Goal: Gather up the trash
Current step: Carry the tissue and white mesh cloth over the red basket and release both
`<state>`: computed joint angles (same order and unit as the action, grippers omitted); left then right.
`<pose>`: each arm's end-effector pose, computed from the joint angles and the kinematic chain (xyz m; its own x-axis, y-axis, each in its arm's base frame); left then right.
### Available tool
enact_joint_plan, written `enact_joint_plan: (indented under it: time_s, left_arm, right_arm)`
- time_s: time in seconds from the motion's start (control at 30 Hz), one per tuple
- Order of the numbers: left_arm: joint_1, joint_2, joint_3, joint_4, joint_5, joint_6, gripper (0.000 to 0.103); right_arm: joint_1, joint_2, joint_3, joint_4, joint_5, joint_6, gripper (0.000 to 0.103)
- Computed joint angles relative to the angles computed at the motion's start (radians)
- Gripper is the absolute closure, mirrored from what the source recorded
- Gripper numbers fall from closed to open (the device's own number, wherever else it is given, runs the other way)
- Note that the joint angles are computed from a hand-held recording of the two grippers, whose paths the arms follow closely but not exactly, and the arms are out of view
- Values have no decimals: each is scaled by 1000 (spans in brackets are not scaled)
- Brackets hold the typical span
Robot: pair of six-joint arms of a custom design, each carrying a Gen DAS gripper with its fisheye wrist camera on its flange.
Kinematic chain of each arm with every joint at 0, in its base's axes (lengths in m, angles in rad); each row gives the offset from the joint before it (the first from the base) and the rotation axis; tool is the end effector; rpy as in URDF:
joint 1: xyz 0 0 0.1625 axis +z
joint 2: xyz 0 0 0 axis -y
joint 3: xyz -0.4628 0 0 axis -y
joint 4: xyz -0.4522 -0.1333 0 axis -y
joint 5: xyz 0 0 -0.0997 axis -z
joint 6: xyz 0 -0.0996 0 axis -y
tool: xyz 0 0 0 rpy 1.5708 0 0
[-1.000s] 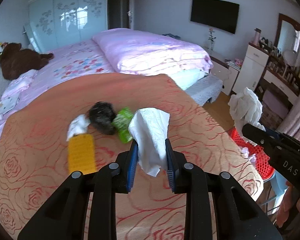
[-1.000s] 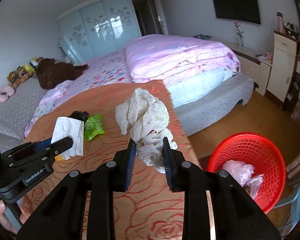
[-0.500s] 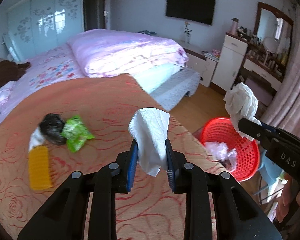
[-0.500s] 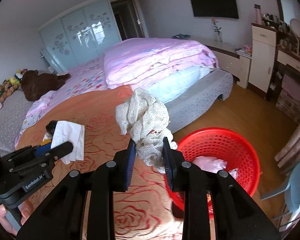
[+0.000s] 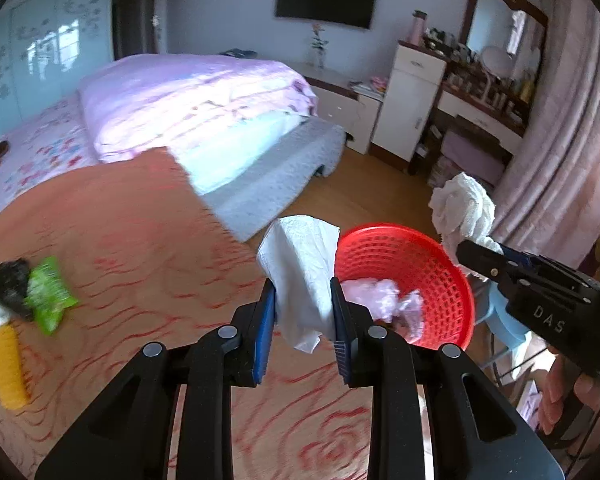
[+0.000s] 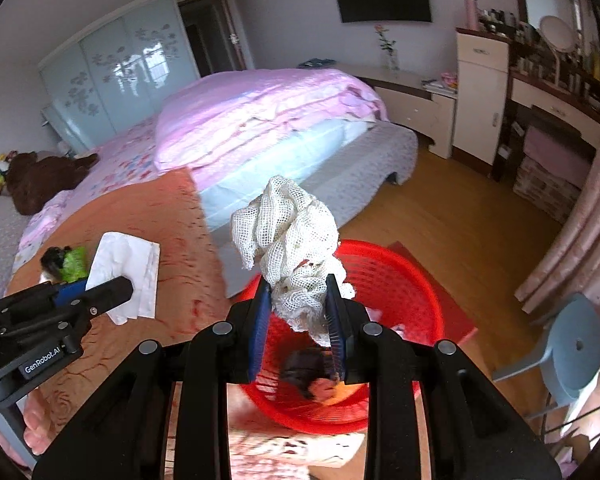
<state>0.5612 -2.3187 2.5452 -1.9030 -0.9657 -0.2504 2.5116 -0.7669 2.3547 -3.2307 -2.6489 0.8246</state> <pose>-0.0967 -0.2852 0.3293 -0.6819 0.5125 -0.5219 0.6946 0.6773 -0.2424 0.3730 -0.2156 -0.0083 -0.8158 0.1974 0.5437 -0.3048 0.6521 -0.6942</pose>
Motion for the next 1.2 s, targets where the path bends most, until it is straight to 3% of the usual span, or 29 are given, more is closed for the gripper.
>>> enact_joint_plan:
  time_s: [0.23,0.6,0.77,1.03,1.2]
  left_arm:
    - [26,166,13,-121,-123,43,78]
    - [41,279,43,-173,-176,77,76]
    - [57,308,40,-194,-176,77,61]
    - [65,296,38,-197,-171,79,38]
    - [67,268,34,-179,-156,71,37]
  right_arm:
    - [-50,-32,76,-13,9,97,77]
    - [-126,-15,129,-85,44,111,75]
    - [-144,-15,136,-89,60,117,73]
    - [-141,-16,135,-73,56,152,50]
    - [-130,-18,132,-62,45,162,48]
